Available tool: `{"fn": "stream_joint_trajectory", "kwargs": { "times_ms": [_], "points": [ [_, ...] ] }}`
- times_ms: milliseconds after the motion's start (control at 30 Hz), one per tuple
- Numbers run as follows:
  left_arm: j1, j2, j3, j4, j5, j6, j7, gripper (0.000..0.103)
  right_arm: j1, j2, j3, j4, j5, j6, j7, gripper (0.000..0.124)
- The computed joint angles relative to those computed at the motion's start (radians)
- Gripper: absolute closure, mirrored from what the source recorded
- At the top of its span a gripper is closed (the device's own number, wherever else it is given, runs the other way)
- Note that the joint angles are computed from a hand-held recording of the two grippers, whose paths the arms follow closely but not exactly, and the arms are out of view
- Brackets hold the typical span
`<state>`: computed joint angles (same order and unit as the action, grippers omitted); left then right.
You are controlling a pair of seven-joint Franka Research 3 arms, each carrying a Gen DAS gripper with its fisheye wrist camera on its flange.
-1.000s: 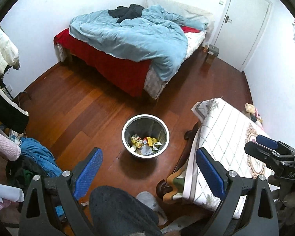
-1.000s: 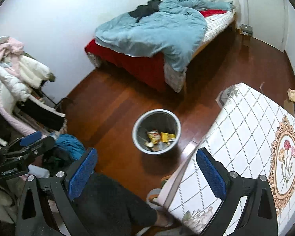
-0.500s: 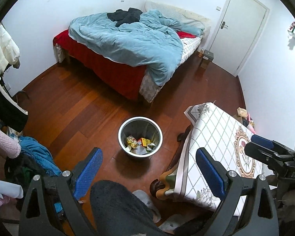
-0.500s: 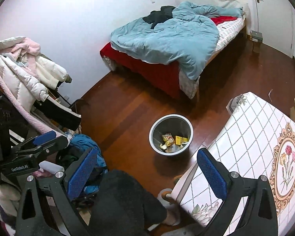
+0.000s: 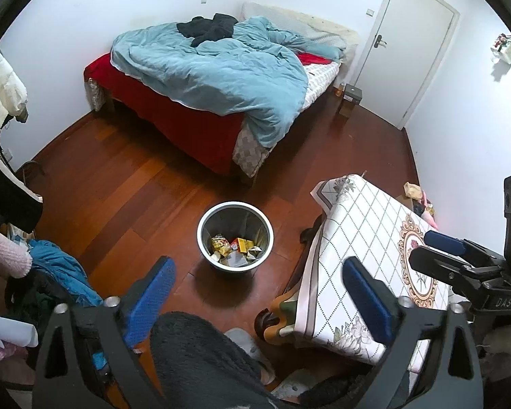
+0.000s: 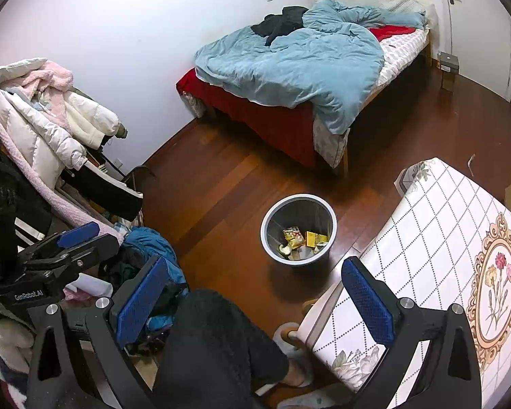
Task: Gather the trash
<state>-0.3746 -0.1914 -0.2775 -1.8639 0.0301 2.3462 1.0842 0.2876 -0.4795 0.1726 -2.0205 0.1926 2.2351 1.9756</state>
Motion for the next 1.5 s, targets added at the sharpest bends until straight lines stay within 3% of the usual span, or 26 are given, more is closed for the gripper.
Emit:
{"fn": "stream_joint_trajectory", "kwargs": {
  "times_ms": [1500],
  "points": [
    [-0.016,0.009,-0.001,0.027,-0.056,-0.005,0.045,0.000,0.005,-0.002,-0.006,0.010,0.022,-0.047,-0.010,0.021]
  ]
}}
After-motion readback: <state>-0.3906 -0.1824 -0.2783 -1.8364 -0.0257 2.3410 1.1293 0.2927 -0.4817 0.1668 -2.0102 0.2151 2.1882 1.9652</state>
